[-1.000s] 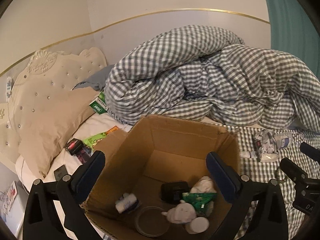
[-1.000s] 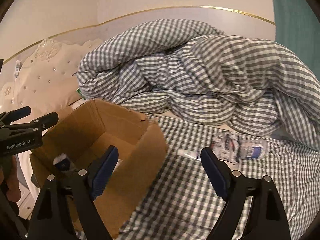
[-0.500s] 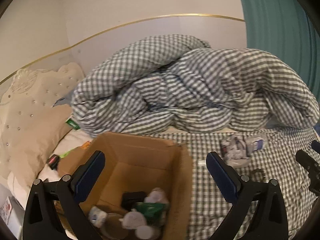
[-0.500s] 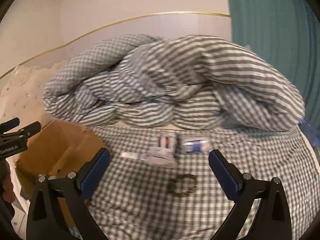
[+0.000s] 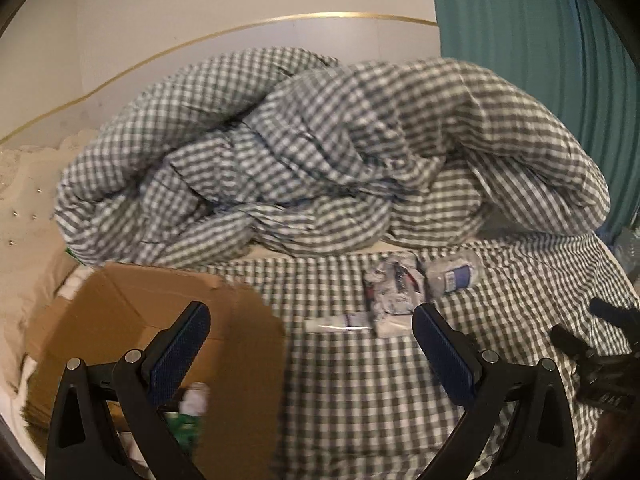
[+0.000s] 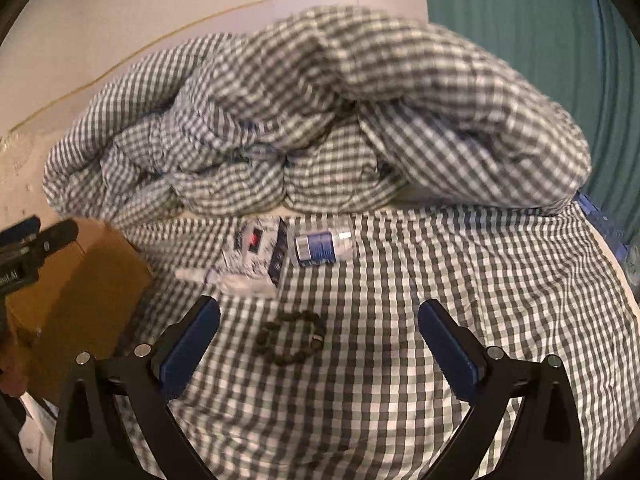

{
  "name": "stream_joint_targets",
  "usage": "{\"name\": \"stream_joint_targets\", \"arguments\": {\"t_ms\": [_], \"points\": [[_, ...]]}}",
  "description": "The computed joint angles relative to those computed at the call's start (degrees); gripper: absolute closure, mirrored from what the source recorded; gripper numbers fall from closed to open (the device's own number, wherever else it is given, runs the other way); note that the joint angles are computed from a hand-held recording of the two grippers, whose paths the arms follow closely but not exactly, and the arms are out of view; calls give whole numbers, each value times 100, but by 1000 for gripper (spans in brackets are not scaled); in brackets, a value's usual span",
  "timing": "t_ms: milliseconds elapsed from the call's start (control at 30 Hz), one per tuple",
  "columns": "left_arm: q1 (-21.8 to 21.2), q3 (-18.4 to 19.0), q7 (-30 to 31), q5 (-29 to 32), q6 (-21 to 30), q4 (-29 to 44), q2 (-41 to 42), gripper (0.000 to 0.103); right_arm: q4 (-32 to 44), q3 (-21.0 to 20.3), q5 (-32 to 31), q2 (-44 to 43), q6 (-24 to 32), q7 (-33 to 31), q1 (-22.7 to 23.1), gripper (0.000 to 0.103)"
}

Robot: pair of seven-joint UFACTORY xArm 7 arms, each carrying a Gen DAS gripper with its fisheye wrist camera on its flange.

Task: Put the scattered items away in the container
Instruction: 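Move both open tools back over the remaining items on the bed, then grasp the floral paper tissue pack with the left tool while the right grasps the bead bracelet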

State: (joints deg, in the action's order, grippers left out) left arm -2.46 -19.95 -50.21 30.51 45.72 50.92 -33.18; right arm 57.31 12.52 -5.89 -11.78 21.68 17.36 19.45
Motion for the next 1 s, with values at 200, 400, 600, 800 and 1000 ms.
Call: {"name": "stream_joint_targets", "arguments": {"t_ms": [200,400,600,800,1000], "points": [[8,-81,-237,180,-216,-10,440,0,0,-76,183,398,-67,-326,104,3],[-9,96,-464,371,-410,-44,738,0,265,-100,205,881,-57,-421,150,3],[-78,317,-461,427,-603,-108,1058,0,820,-143,-33,1567,365,-216,242,25],[-105,422,-555,563,-694,-121,1243,0,1259,-237,-207,2093,728,-121,389,44],[-140,523,-694,643,-799,-92,1444,0,1408,-310,-293,2382,913,-116,516,59]]}}
